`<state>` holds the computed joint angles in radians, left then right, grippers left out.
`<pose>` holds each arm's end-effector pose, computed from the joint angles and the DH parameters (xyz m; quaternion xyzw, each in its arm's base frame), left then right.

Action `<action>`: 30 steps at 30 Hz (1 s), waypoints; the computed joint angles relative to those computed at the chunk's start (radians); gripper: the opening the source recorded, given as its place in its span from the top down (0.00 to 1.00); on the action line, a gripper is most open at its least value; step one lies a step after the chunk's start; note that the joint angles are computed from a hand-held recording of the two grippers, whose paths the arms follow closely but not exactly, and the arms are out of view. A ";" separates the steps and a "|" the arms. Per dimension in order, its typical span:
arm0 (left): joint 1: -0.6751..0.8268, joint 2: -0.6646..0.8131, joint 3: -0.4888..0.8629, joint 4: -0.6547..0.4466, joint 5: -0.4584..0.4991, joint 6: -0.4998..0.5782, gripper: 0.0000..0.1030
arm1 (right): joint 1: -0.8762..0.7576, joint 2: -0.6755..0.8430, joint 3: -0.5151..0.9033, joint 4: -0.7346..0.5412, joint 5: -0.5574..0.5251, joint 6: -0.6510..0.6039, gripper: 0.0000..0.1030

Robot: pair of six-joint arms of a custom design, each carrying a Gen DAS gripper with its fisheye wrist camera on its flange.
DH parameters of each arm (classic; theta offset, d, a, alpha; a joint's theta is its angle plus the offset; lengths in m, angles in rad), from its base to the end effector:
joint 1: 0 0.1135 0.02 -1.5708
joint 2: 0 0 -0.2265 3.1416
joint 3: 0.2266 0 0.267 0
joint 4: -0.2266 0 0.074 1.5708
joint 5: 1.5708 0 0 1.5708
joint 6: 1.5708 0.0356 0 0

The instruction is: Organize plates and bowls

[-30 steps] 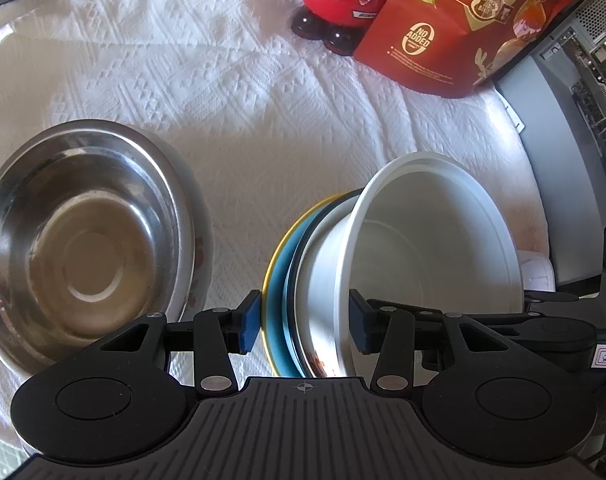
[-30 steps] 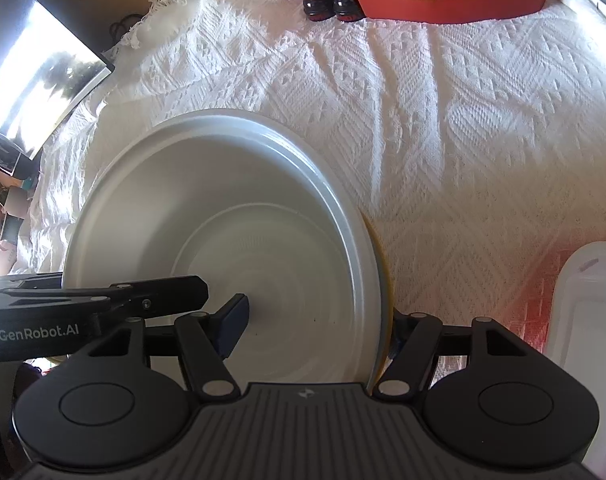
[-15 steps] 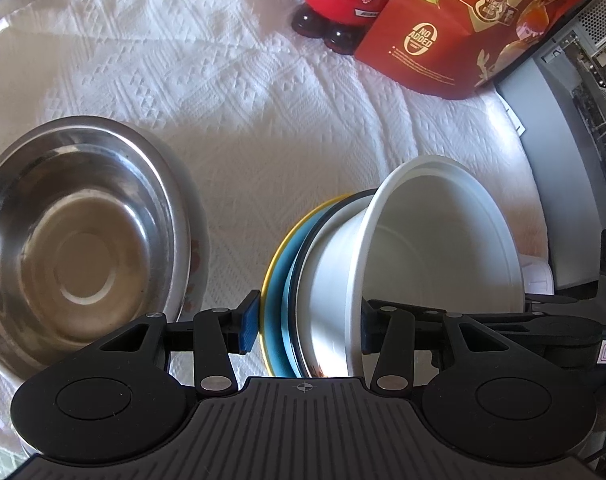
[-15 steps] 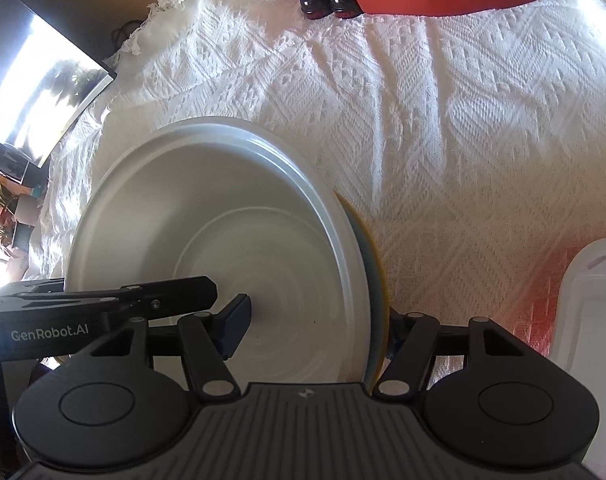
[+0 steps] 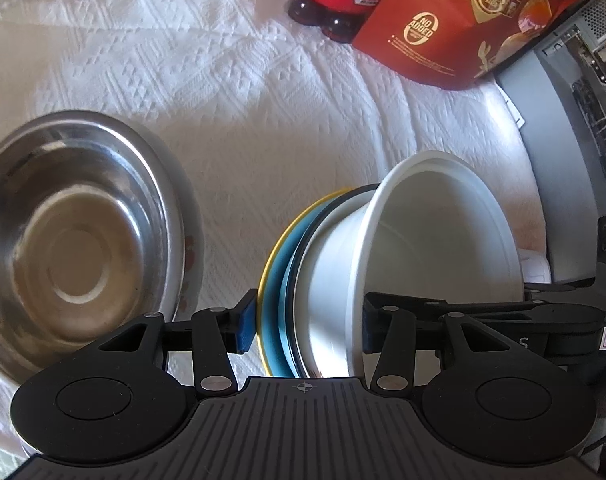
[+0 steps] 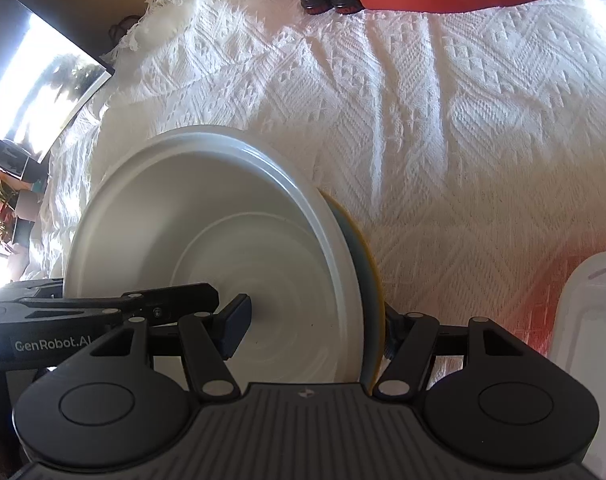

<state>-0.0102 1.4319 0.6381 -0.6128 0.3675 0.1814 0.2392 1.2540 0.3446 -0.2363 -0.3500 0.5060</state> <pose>0.2312 -0.0152 0.0886 0.1086 0.9739 -0.1745 0.0959 0.1923 0.0595 0.0624 0.0916 0.9589 0.2341 0.1315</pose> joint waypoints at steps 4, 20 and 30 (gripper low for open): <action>0.002 0.039 0.033 -0.029 0.005 0.008 0.51 | -0.023 0.047 0.034 -0.018 -0.035 -0.014 0.39; 0.007 0.022 0.005 -0.010 0.034 0.014 0.47 | -0.010 -0.052 -0.016 -0.039 0.045 -0.027 0.34; 0.011 0.067 0.035 -0.024 0.047 0.013 0.47 | -0.016 -0.009 -0.015 0.002 0.018 0.020 0.34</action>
<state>0.0008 1.4984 0.6733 -0.6365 0.4143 0.1942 0.2235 1.2453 0.3291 -0.2340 -0.3320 0.5264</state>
